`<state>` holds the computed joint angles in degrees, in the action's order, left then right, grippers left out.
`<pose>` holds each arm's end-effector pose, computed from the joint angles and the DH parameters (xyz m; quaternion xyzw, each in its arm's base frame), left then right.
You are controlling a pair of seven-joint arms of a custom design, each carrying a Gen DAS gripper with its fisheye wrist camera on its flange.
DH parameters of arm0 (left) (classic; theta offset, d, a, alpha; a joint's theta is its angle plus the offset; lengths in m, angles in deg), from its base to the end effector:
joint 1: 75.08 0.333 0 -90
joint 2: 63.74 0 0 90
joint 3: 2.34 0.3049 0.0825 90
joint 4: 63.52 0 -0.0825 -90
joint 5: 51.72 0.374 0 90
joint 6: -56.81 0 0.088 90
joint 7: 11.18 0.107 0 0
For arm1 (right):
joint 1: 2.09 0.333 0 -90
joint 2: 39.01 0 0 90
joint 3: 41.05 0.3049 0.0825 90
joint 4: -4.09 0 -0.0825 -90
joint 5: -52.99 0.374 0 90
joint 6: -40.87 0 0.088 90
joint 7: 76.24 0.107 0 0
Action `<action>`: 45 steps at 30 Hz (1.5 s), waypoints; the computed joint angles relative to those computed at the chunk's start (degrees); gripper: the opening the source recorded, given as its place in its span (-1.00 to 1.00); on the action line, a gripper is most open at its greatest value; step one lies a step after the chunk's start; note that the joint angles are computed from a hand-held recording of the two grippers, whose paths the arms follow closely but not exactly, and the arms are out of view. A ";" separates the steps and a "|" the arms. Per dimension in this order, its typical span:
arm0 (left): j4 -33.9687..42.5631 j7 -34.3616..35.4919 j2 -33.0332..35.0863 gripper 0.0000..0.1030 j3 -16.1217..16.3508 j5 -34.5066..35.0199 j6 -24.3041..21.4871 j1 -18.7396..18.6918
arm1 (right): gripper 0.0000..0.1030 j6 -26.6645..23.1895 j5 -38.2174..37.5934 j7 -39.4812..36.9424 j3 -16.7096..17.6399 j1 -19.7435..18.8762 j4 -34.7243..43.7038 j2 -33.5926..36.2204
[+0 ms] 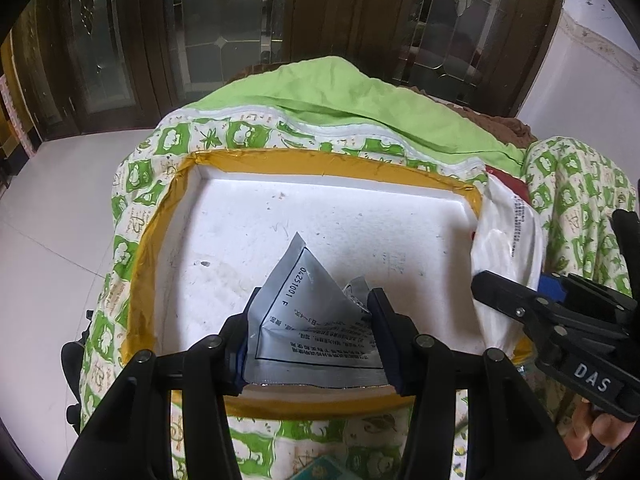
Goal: Organize soft objects
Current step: 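Lower the white bag into the tray and open the right tool while the left tool releases the sachet there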
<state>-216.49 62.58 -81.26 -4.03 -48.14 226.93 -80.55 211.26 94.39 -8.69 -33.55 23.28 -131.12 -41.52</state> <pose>0.4372 -0.0592 0.4018 -0.7075 0.6408 -0.2385 0.1790 0.4640 0.2460 0.4048 -0.7532 0.5599 -0.0664 0.3389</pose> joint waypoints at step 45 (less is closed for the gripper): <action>-0.41 0.09 5.20 0.43 -0.94 0.46 2.56 1.10 | 0.36 4.46 -13.91 8.70 2.05 -2.15 0.88 6.09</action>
<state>-216.90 62.68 -76.06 -4.97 -47.68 229.49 -79.45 215.72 80.48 0.01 -31.50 21.13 -130.23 -35.44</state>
